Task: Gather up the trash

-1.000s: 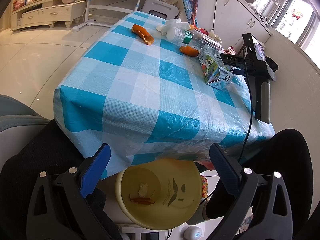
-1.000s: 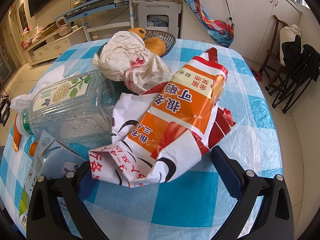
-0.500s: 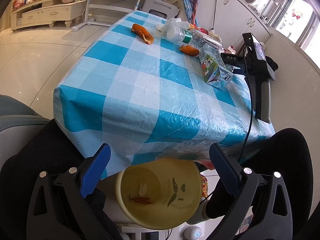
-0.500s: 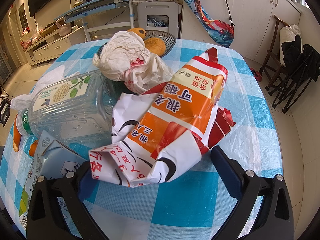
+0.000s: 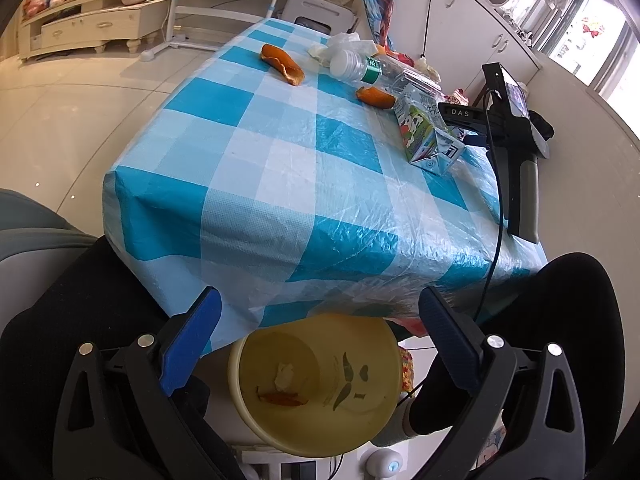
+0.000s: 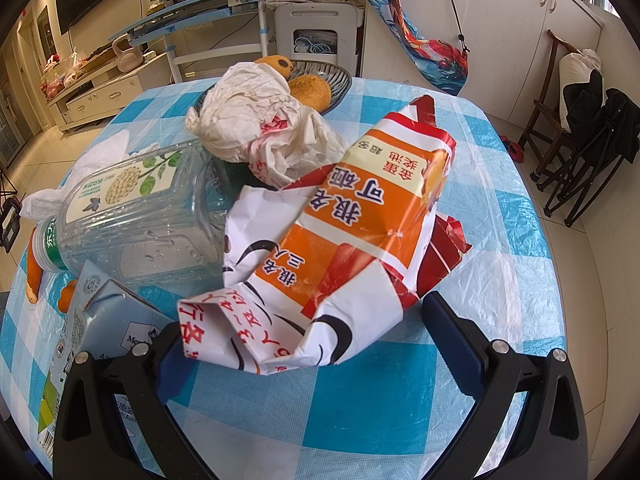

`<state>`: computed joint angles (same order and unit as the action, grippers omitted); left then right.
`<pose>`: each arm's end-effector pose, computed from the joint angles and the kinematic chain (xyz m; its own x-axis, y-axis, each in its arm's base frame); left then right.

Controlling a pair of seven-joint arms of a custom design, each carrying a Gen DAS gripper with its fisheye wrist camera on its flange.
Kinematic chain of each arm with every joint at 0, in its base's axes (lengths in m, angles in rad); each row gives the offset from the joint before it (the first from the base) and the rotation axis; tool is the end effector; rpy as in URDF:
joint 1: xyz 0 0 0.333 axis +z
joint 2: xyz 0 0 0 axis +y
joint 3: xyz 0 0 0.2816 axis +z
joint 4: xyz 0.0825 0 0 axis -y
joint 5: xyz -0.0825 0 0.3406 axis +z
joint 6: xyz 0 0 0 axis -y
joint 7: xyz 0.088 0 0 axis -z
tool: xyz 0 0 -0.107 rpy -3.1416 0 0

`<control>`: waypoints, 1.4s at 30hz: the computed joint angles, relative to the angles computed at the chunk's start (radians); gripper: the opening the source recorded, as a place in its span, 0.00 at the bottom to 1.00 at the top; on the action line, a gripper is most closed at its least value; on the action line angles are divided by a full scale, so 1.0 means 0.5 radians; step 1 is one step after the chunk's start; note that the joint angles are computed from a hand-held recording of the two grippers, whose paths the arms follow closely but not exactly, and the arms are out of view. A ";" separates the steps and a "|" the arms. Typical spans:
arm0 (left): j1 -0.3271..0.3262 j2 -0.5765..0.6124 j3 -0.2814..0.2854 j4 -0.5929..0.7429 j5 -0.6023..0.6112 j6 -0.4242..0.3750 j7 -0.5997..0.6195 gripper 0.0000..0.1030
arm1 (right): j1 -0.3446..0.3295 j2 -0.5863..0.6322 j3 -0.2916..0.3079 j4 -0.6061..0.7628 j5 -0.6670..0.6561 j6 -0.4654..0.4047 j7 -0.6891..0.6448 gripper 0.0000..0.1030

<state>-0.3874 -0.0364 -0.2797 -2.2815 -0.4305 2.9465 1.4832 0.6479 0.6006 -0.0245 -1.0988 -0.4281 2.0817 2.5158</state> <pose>0.4268 -0.3025 0.4391 -0.2871 -0.8853 0.3659 -0.8350 0.0441 -0.5485 0.5757 0.3947 0.4953 -0.1700 -0.9853 -0.0162 -0.8309 0.1521 -0.5352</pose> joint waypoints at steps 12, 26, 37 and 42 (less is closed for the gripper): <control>-0.008 0.004 0.007 0.021 -0.189 -0.032 0.159 0.93 | 0.000 -0.001 -0.001 -0.002 0.000 0.002 0.000 0.95; -0.002 0.010 -0.001 0.030 -0.179 -0.049 0.154 0.93 | 0.003 -0.005 0.000 -0.008 -0.002 0.003 0.005 0.95; 0.000 0.011 -0.002 0.032 -0.180 -0.053 0.155 0.93 | 0.003 -0.006 0.000 -0.010 -0.002 0.004 0.006 0.95; 0.000 0.012 -0.002 0.032 -0.180 -0.052 0.156 0.93 | 0.002 -0.006 0.000 -0.011 -0.002 0.005 0.006 0.95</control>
<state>-0.3874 -0.0305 -0.2809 -2.2654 -0.5202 2.9206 1.5611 0.6490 0.5977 -0.0244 -1.1041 -0.4291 2.0840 2.5186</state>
